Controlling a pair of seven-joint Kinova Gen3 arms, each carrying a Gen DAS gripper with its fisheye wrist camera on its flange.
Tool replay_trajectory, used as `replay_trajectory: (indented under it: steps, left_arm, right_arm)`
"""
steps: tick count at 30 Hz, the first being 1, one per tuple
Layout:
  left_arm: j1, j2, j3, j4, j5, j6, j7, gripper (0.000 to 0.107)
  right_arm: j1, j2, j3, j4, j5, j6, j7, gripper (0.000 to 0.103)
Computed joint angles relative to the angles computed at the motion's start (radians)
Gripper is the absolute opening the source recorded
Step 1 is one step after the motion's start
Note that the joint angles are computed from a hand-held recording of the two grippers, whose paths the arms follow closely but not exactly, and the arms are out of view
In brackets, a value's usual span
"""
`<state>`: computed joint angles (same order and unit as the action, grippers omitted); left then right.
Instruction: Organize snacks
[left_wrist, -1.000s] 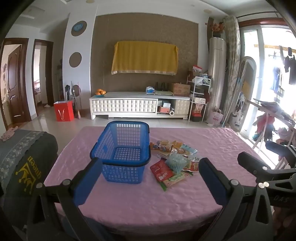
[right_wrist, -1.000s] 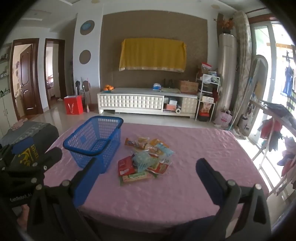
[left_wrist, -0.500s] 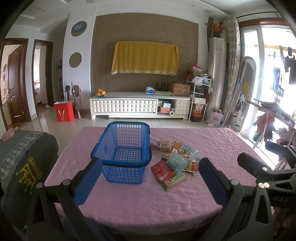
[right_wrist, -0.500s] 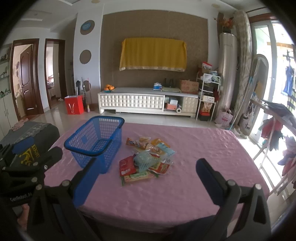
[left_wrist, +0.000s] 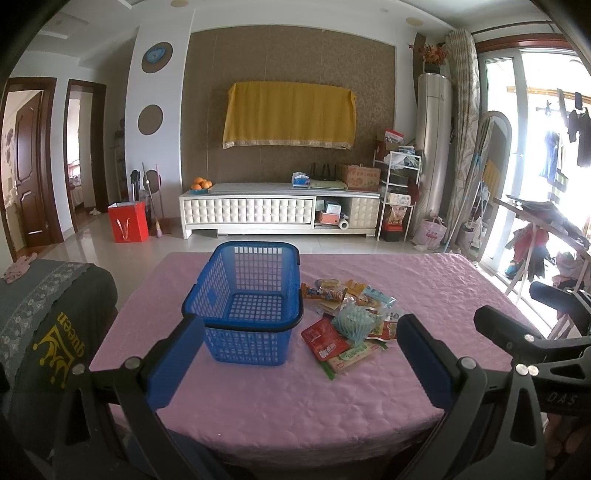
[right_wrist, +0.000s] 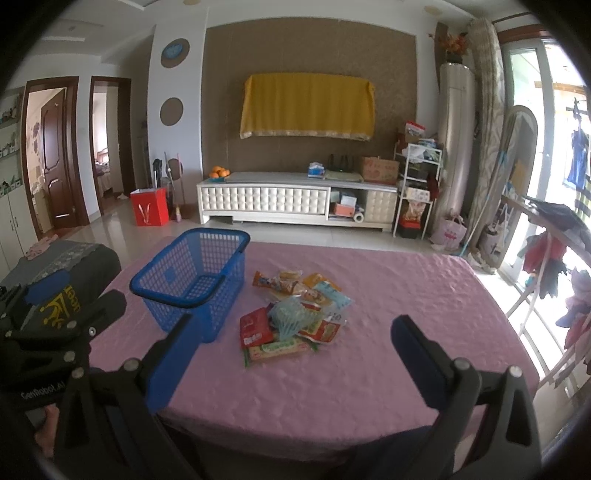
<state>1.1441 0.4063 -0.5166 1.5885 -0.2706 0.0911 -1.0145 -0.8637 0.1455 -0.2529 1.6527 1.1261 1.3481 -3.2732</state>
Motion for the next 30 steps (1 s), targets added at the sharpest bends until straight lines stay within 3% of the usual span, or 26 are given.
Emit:
replay_trajectory:
  steps: [10,30]
  left_arm:
    - [0.038,-0.003,-0.042,0.010,-0.009,0.000,0.019,0.103]
    - [0.056,-0.006,-0.058,0.002,-0.025,0.013,0.044,0.103]
  right_arm:
    - [-0.003,0.002,-0.001,0.003,0.004,-0.006,0.002,0.103]
    - [-0.007,0.006,0.000,-0.010,-0.001,-0.009,0.013,0.103]
